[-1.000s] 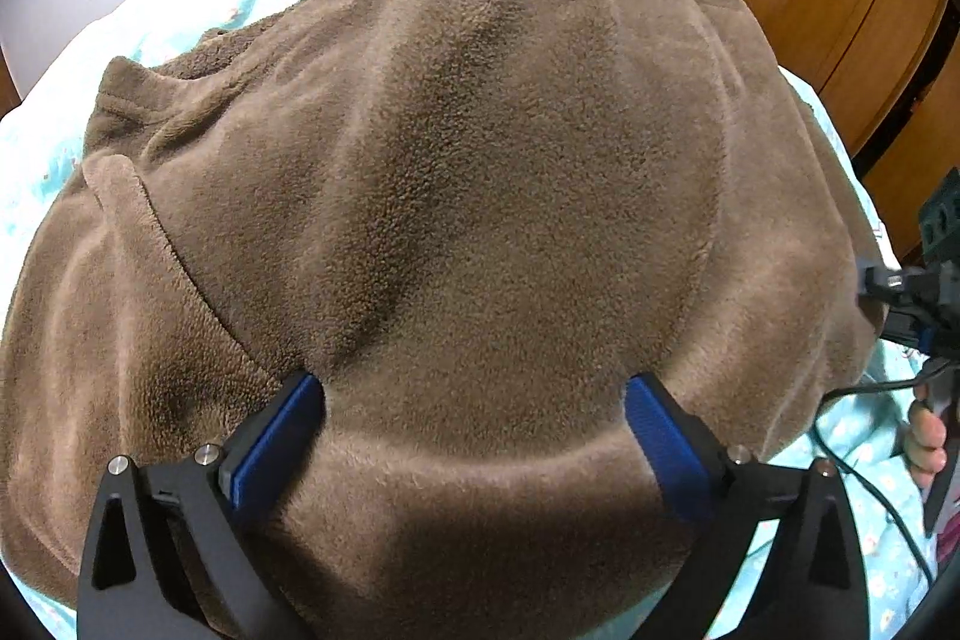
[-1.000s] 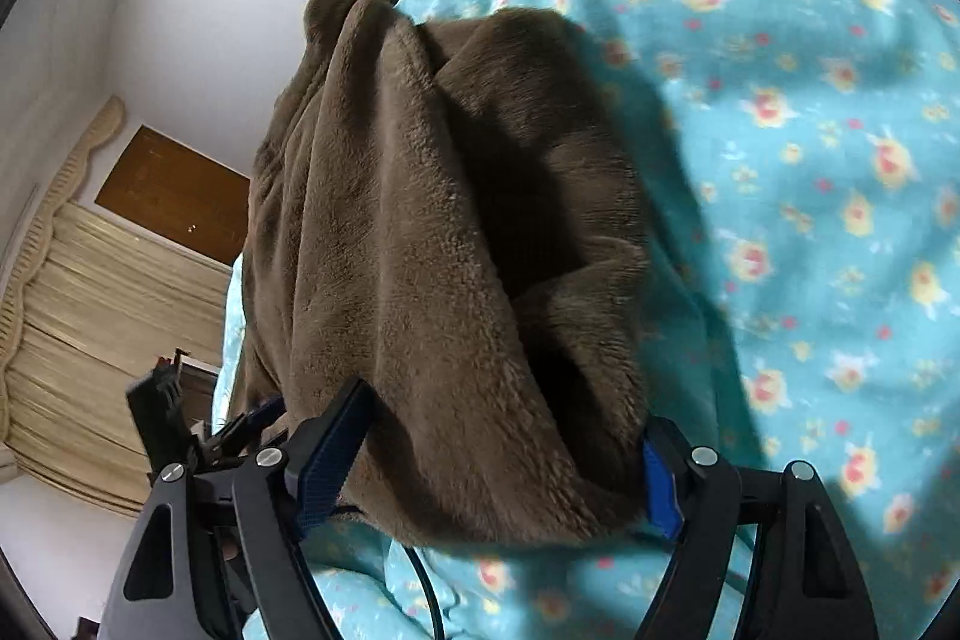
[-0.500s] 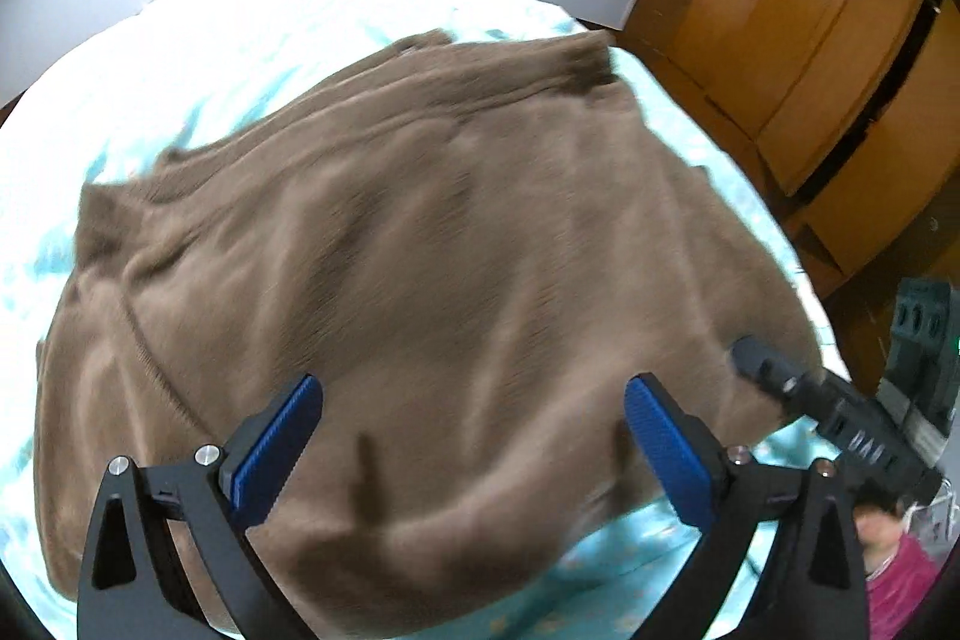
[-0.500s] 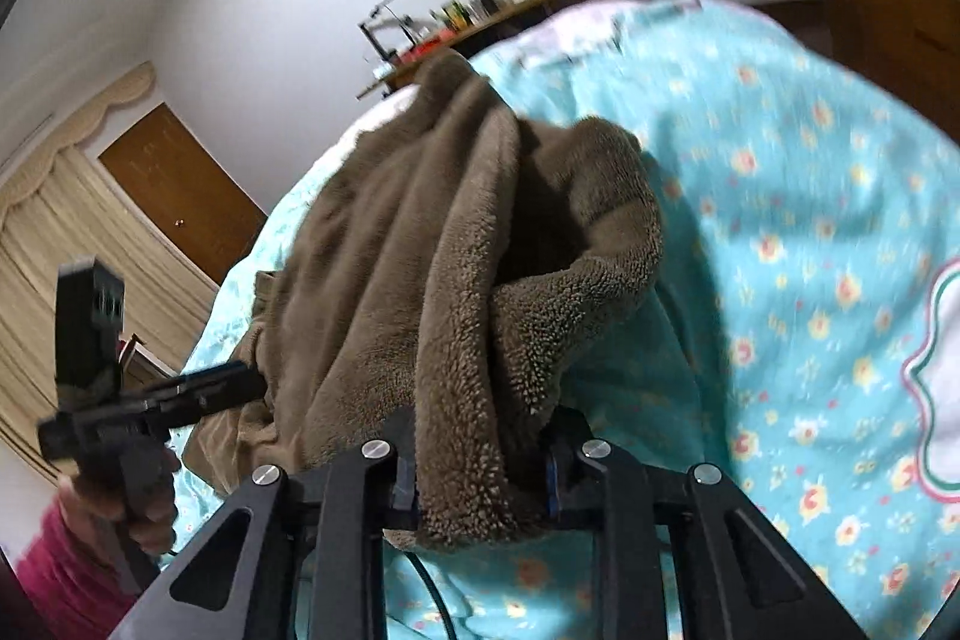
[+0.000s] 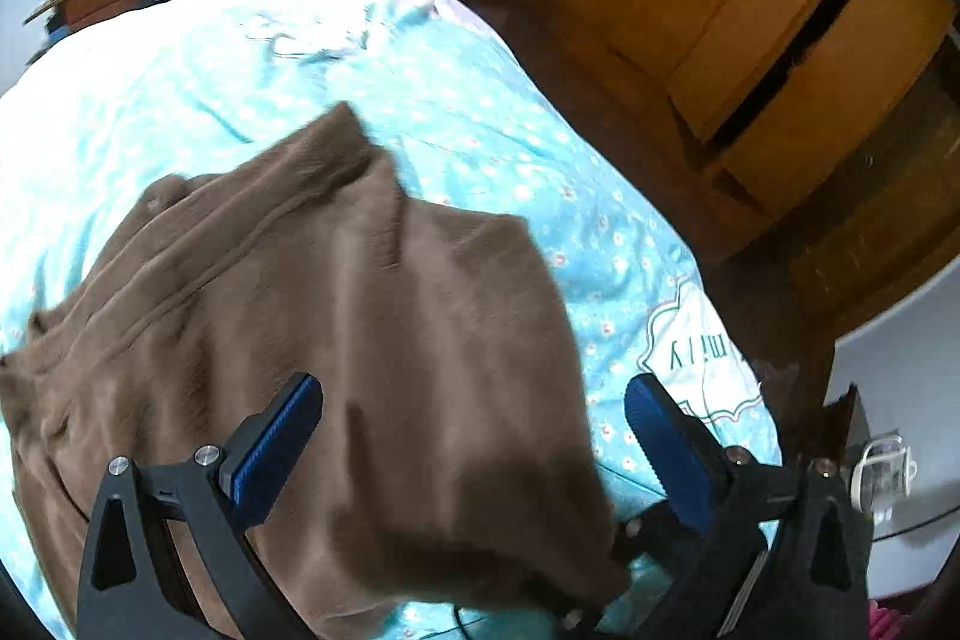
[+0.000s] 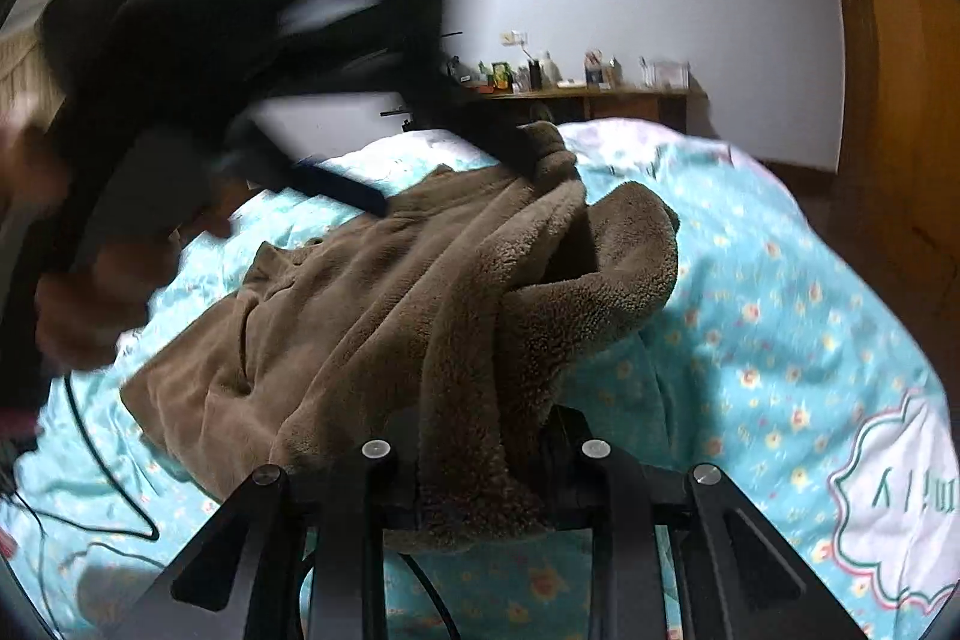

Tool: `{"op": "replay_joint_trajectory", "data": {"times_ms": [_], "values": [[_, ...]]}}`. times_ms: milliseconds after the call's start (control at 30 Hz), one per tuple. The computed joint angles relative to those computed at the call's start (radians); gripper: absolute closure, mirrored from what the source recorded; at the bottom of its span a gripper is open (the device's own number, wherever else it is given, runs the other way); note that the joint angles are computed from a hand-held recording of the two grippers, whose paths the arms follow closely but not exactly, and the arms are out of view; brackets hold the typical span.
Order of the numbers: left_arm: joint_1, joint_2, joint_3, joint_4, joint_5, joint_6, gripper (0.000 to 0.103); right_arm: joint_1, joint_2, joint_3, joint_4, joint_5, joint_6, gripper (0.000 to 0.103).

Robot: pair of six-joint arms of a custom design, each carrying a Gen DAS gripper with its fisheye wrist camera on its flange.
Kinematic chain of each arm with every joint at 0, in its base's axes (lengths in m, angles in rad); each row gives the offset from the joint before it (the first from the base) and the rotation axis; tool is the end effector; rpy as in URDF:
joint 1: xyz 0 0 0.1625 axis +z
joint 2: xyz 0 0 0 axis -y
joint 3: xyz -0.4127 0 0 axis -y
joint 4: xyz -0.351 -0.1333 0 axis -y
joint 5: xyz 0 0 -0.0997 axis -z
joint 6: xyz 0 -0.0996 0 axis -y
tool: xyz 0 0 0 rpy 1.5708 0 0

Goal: Fold clothes

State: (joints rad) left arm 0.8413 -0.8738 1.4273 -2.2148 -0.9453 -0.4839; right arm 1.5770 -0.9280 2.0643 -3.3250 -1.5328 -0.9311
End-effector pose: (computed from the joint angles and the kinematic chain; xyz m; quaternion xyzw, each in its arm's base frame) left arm -0.3038 -0.6273 0.2230 0.1026 0.9451 -0.2106 0.2280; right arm 0.1404 -0.5332 0.1511 0.4354 -0.8472 0.2801 0.1194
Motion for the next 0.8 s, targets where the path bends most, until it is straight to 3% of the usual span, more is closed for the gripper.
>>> {"op": "replay_joint_trajectory", "data": {"times_ms": [267, 433, 567, 600, 633, 700, 733, 800], "values": [[0.017, 0.169, -0.242, 0.280, -0.009, -0.019, 0.002, -0.004, -0.004, 0.040, -0.065, 0.029, -0.075, 0.075], [0.003, 0.235, -0.355, 0.557, 0.080, -0.109, 0.002, -0.003, 0.003, 0.074, -0.130, 0.049, -0.141, 0.075], [0.000, 0.258, -0.386, 0.621, 0.126, -0.128, 0.004, -0.003, 0.009, 0.096, -0.174, 0.062, -0.187, 0.075], [-0.001, 0.259, -0.387, 0.629, 0.135, -0.129, 0.013, -0.003, 0.010, 0.099, -0.180, 0.065, -0.194, 0.075], [-0.001, 0.254, -0.382, 0.622, 0.132, -0.120, 0.031, -0.004, 0.011, 0.101, -0.185, 0.067, -0.199, 0.075], [0.003, 0.242, -0.375, 0.622, 0.128, -0.125, 0.051, -0.005, 0.011, 0.101, -0.186, 0.069, -0.201, 0.075], [0.007, 0.231, -0.363, 0.603, 0.123, -0.121, 0.060, -0.006, 0.010, 0.097, -0.180, 0.068, -0.197, 0.075], [0.016, 0.214, -0.348, 0.562, 0.108, -0.107, 0.069, -0.008, 0.009, 0.086, -0.161, 0.066, -0.184, 0.075]]}}
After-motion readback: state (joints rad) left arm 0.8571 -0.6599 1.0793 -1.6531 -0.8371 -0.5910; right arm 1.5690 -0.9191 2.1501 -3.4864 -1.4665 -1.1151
